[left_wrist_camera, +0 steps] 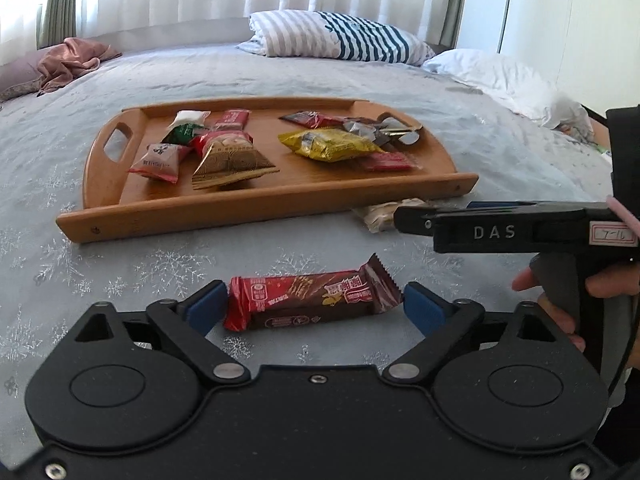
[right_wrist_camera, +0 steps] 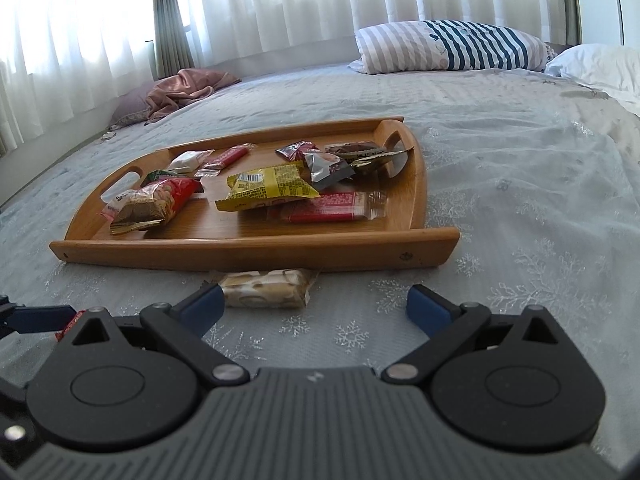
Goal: Organize snacks
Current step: 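Move both open grippers back toward the last snacks beside the tray, then grasp the red-brown bar with the left gripper while the right grasps the cream bar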
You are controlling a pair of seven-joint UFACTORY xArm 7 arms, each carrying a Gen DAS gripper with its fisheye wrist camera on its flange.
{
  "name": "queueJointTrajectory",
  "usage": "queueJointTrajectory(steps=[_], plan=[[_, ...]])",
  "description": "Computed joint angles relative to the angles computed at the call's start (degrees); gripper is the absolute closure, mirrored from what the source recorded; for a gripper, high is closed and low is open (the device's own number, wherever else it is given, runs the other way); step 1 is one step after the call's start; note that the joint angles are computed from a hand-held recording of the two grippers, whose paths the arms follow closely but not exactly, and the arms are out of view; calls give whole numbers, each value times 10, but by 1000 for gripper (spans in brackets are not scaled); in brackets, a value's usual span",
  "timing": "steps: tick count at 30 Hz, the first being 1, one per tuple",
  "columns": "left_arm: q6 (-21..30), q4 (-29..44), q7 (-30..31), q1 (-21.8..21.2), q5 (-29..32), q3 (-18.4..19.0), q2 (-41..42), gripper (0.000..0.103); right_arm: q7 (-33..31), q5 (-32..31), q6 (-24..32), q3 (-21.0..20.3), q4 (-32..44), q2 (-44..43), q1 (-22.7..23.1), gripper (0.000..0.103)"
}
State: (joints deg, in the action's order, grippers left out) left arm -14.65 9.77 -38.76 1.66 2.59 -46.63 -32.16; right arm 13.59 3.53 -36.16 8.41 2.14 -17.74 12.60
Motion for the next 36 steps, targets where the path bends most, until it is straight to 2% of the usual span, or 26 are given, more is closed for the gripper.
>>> queueJointTrajectory(steps=[4, 6, 8, 14, 20, 24, 30, 36], plan=[[5, 2, 2, 7, 4, -10, -6, 16, -1, 0, 1, 0, 0, 0, -1, 0], [10, 1, -4, 20, 3, -29, -17, 29, -1, 1, 1, 1, 0, 0, -1, 0], [23, 3, -15, 33, 8, -48, -32, 38, -3, 3, -2, 4, 1, 4, -1, 0], [27, 1, -45, 47, 29, -50, -53, 38, -8, 13, 8, 10, 3, -1, -2, 0], [51, 2, -74, 55, 40, -21, -66, 39, -59, 101, 26, 84, 10, -15, -15, 2], [64, 7, -93, 66, 53, -9, -71, 39, -68, 107, 47, 92, 22, -24, -3, 7], [85, 13, -113, 75, 74, -2, -79, 39, -141, 227, 79, 202, 58, -8, -42, 12], [96, 15, -133, 78, 95, 2, -82, 39, -168, 279, 97, 232, 72, -4, -48, 20]])
